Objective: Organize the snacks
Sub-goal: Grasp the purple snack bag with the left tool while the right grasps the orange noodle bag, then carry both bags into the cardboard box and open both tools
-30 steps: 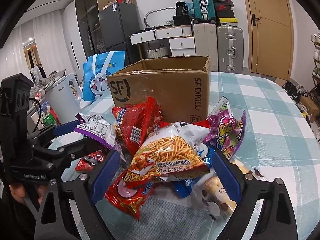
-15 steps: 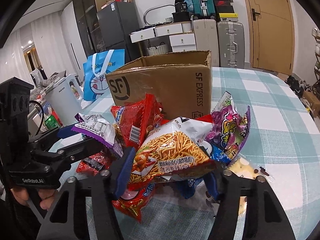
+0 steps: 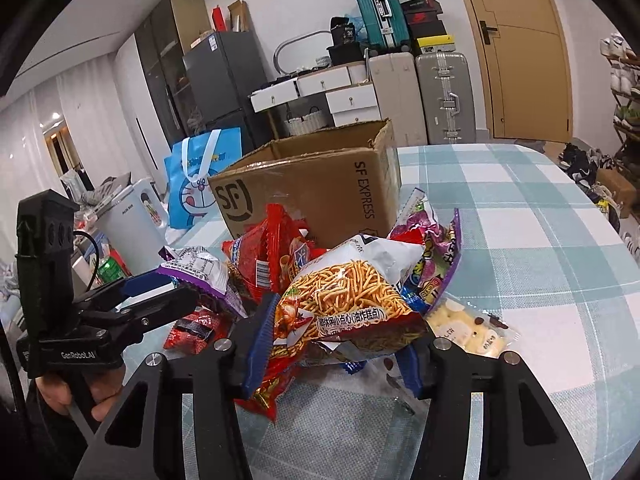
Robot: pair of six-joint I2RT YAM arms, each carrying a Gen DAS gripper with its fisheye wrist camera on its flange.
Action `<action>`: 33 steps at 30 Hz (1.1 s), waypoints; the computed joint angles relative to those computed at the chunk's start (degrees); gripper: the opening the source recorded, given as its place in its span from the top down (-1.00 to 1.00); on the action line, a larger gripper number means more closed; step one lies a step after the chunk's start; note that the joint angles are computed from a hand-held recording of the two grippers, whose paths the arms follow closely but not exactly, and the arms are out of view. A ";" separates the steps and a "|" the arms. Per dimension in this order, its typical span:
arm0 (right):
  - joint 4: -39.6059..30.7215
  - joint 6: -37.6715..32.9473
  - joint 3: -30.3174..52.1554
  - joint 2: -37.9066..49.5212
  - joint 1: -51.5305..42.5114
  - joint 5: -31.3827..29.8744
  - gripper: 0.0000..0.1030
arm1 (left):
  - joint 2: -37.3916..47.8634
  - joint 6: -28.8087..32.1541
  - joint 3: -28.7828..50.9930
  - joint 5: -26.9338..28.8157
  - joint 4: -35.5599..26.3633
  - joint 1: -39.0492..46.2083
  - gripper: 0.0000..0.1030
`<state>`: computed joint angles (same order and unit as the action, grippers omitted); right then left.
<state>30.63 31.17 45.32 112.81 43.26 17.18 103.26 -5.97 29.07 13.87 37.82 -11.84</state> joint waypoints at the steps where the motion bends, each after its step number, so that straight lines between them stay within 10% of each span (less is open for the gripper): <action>1: 0.44 0.14 -0.49 -0.27 0.08 0.13 -0.04 | -0.17 0.02 -0.22 0.01 0.28 -0.16 -0.93; 19: 2.34 0.57 -2.18 -1.05 -0.11 -0.68 -0.05 | 4.08 -1.02 7.13 -1.39 -5.13 -1.71 -0.95; 24: 2.44 0.41 -2.24 -1.03 -0.08 -0.76 -0.05 | 5.40 -0.80 7.95 1.05 -4.70 -1.42 -0.56; 33: 2.89 0.29 -2.33 -0.94 0.25 0.10 -0.05 | 4.14 -1.47 5.18 1.15 -0.95 -1.03 -0.48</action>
